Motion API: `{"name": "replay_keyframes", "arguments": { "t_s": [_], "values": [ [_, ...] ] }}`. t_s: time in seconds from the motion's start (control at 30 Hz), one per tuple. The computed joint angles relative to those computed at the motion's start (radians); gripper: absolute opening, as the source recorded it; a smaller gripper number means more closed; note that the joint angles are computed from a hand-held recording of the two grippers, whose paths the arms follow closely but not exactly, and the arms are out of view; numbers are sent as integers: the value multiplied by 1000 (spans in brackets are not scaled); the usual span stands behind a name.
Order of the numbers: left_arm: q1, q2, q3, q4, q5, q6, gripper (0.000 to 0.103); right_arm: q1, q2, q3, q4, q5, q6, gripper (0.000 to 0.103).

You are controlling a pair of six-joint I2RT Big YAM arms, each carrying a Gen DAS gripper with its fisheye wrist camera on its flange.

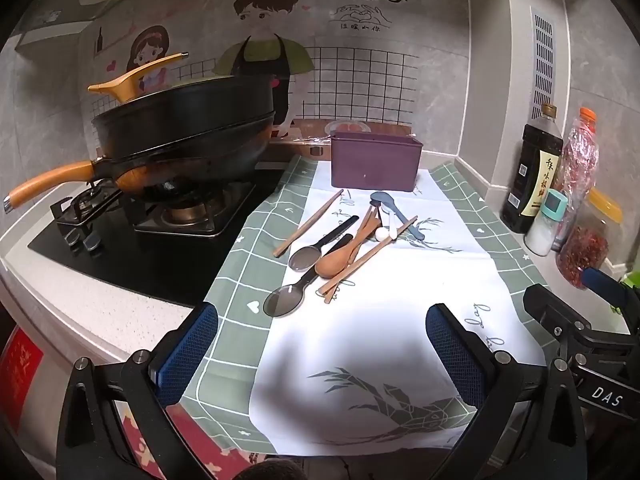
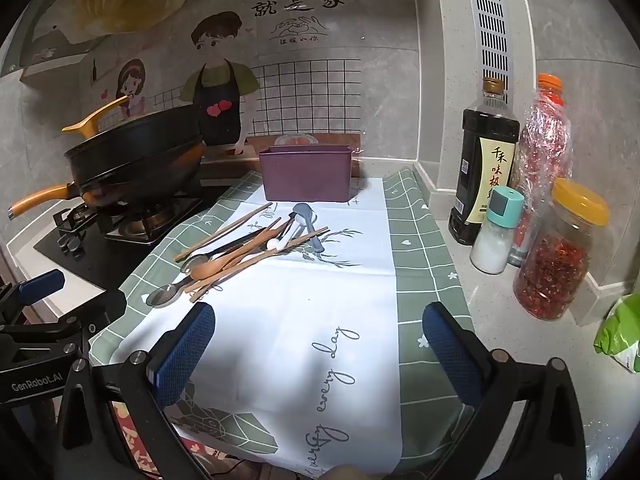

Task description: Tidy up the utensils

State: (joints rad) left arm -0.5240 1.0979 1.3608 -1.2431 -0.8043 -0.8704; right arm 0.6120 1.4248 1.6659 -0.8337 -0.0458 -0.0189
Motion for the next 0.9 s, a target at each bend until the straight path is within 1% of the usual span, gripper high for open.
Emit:
{"name": "replay_keyframes", "arguments": {
  "t_s": [0.03, 0.07, 0.13, 0.17, 0.27, 0.4, 0.43, 0.9],
  "values": [
    [1, -1, -1, 1, -1, 4, 103, 0, 3, 5, -5, -4, 3, 103],
    [3, -3, -2, 4, -2, 9, 103, 1, -1, -3, 13, -1, 4, 103],
    [10, -10, -7, 10, -2, 20, 103, 2, 2, 3, 9, -3, 1, 103],
    [-5, 7, 5, -11, -16, 4, 103, 3, 2, 5, 8, -3, 0, 103],
    [-8, -2, -14, -5, -18, -6, 103, 4, -4, -14, 19, -4, -4, 103],
    [-2, -16, -31, 8, -20, 1, 103, 12, -2, -7, 11, 5, -5, 103],
    [-5, -19, -28, 1, -26, -10, 103, 11, -3, -9, 12, 4, -6, 103],
    [-10, -33, -30, -11, -32, -13, 103, 15, -1, -8, 17, -2, -18, 103]
  ]
}}
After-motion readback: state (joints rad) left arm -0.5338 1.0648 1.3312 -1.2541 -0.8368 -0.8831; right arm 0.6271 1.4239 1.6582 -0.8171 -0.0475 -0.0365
